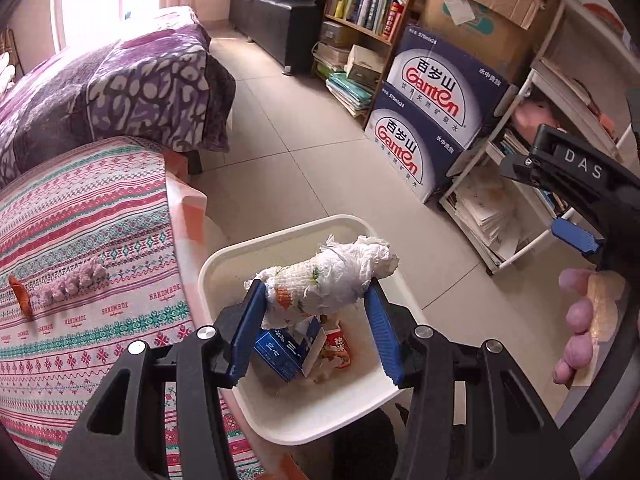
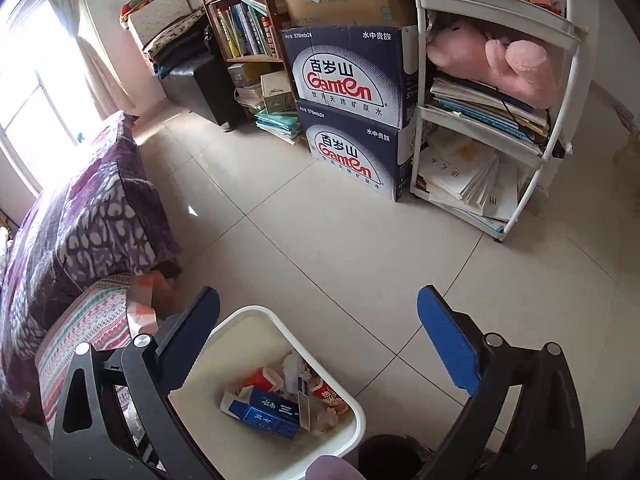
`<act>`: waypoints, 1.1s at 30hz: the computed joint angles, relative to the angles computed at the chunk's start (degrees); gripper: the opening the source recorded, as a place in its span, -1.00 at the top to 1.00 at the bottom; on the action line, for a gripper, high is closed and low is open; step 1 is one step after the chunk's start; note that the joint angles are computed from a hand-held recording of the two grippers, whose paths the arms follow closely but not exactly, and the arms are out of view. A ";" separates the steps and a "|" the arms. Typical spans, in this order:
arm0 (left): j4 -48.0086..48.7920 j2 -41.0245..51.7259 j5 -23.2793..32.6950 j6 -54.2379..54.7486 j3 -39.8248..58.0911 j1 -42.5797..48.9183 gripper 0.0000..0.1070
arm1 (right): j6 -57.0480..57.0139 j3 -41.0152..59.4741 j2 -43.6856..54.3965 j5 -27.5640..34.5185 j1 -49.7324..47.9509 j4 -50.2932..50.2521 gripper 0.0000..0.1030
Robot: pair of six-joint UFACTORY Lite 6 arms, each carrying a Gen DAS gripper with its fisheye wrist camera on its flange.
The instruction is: Collect trash
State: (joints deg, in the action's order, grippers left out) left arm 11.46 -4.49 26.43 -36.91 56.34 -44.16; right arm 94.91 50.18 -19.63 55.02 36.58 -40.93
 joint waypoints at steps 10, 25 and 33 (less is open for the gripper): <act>-12.77 1.12 -0.77 16.21 -1.05 3.82 -0.35 | 0.75 2.69 4.14 -0.06 1.05 0.63 -0.84; -2.25 26.13 6.49 33.81 12.89 33.46 -0.53 | -3.02 9.19 14.46 -2.35 3.13 4.14 -0.86; -6.59 35.60 7.53 45.95 19.57 45.90 -0.57 | -5.38 14.83 21.67 -2.75 5.14 5.83 -0.86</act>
State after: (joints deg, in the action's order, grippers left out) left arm 4.87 31.11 33.96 9.04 75.91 1.74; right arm 89.54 65.01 2.04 52.27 41.73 -35.10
